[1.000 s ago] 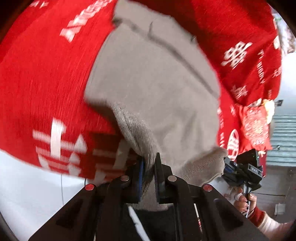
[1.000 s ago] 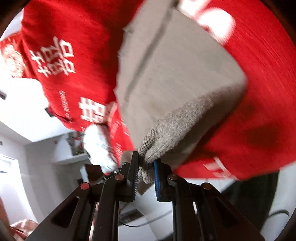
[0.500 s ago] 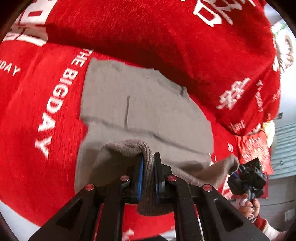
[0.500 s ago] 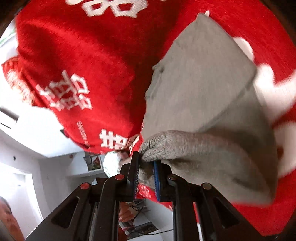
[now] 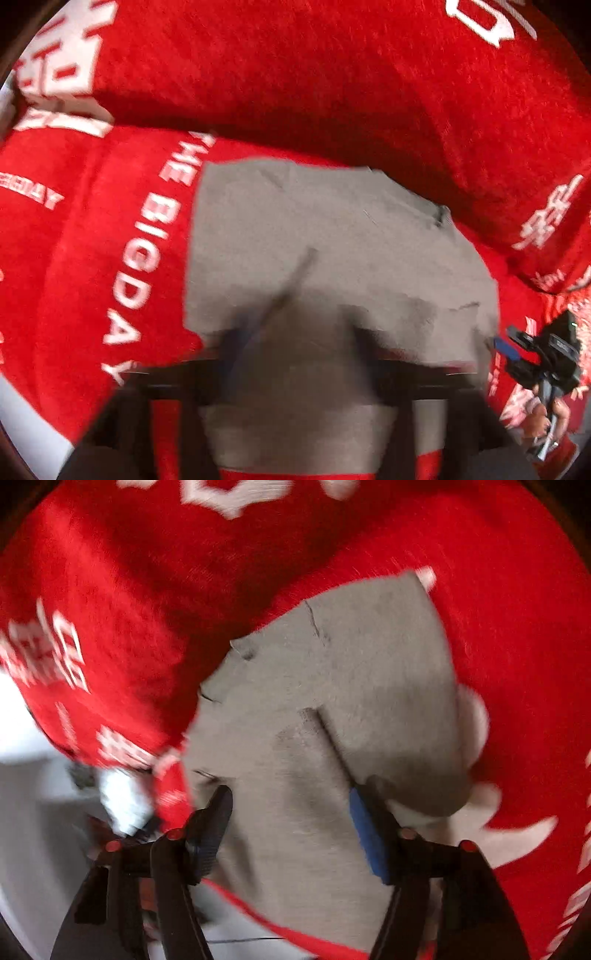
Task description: Fold small clothes
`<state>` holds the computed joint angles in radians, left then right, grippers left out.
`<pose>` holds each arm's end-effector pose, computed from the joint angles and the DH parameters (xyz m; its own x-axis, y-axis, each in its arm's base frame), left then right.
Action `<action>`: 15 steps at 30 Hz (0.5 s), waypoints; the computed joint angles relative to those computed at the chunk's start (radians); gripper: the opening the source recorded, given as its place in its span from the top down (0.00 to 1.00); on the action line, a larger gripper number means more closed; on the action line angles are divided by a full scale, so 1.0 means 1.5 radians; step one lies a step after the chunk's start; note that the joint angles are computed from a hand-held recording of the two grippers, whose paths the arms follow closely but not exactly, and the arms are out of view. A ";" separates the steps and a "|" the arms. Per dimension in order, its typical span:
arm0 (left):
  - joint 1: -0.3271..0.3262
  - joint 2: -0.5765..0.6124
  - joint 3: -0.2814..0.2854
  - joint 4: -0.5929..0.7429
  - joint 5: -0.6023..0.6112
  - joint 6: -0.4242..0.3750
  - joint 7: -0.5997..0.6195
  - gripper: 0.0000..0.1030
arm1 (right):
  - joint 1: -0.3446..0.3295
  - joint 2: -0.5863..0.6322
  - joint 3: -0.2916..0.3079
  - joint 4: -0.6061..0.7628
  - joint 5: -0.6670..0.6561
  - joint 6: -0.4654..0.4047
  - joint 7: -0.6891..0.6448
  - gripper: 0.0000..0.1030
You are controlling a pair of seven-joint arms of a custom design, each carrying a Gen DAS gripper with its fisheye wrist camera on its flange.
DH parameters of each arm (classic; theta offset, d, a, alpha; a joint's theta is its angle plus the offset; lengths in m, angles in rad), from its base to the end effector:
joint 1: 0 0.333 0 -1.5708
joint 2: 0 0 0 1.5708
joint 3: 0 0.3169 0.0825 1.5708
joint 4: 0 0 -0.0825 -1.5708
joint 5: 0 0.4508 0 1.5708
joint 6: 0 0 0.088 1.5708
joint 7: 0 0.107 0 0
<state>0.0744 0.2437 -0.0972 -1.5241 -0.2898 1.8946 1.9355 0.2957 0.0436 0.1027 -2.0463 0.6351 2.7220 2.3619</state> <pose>0.7155 -0.0308 0.5225 -0.3192 -0.9161 0.2427 -0.9388 0.2707 -0.2129 0.6163 0.2351 0.4535 -0.5926 -0.4421 -0.6733 -0.6423 0.7638 0.0638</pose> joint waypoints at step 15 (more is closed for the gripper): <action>-0.034 0.087 -0.013 0.056 0.071 -0.074 0.078 0.43 | 0.007 0.113 -0.005 0.171 -0.291 -0.251 0.094 0.55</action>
